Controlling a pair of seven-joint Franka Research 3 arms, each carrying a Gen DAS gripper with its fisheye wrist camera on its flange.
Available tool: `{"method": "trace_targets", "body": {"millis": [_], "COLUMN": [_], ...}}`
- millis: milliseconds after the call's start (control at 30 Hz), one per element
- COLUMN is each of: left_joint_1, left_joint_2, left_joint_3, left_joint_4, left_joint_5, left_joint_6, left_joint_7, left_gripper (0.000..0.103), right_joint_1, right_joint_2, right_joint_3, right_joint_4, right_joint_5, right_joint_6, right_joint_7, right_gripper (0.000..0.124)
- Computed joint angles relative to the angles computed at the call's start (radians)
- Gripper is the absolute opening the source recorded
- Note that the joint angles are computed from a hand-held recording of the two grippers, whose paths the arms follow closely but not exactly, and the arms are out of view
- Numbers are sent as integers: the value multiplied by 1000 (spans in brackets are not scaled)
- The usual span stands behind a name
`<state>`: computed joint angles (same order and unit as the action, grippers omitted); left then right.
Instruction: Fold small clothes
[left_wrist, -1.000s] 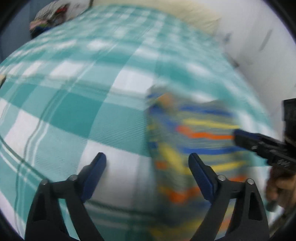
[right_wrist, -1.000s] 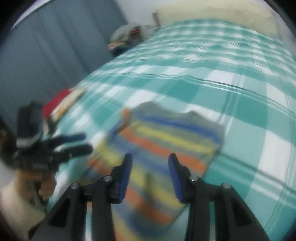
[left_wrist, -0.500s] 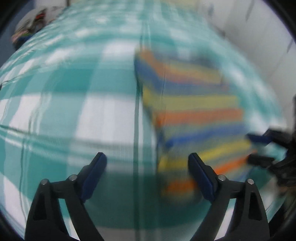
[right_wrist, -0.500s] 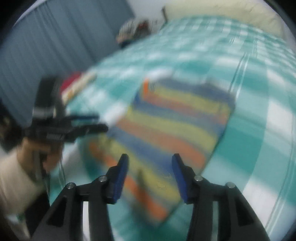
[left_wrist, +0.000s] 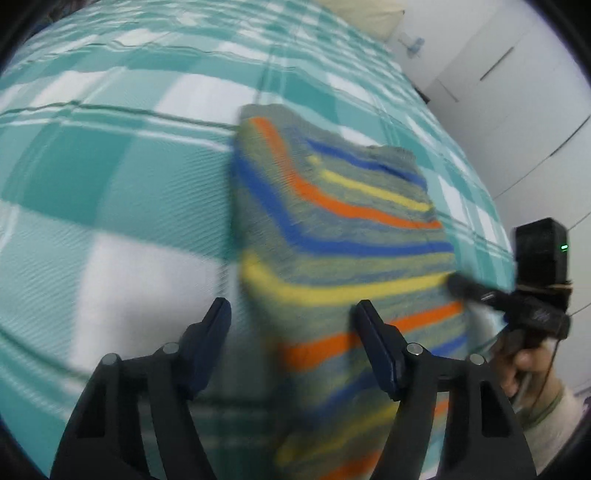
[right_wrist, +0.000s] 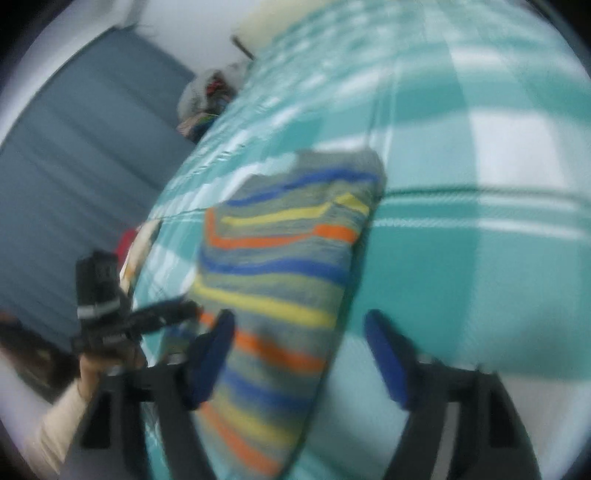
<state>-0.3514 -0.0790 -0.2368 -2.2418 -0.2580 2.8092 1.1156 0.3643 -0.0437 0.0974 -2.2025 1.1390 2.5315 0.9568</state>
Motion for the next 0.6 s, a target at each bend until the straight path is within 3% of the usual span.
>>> {"method": "trace_targets", "body": {"millis": [33,67,100,133,233,433,467,500,533,600], "left_joint_1": [-21,-7,0,3,2,7,9,14,14,22], "left_joint_2": [24,39,48,45,-4,-44,-35,-15,-1,32], "left_joint_3": [10,-7,-14,-19,-22,-33,-38,-47,-47,-63], "left_joint_4": [25,47,61,68,52,132,149,175,186,206], "left_joint_5": [-33,5,61,87,103,248,276,315,333,442], "left_joint_6": [1,-19,-27,-29,16,71,74,68,57,-11], "left_joint_7": [43,23,-15,-29,-16,-92,-116,-158,-181,-310], "left_gripper": [41,32,22,19,18,19,21,30,52,84], "right_joint_1": [6,10,26,37,65,93,92,87,79,61], "right_joint_2": [38,48,67,67,32,-103,-111,-120,-125,-131], "right_joint_3": [3,11,30,41,63,21,12,0,-12,-26], "right_joint_4": [28,34,51,52,39,41,53,61,66,53], "right_joint_5": [49,80,48,10,-26,47,46,44,36,1], "right_joint_6": [-12,-17,25,70,177,193,187,180,165,150], "right_joint_7": [-29,-56,-39,-18,-30,-203,-207,-208,-199,-154], "right_gripper": [55,47,40,35,26,26,26,26,27,38]}}
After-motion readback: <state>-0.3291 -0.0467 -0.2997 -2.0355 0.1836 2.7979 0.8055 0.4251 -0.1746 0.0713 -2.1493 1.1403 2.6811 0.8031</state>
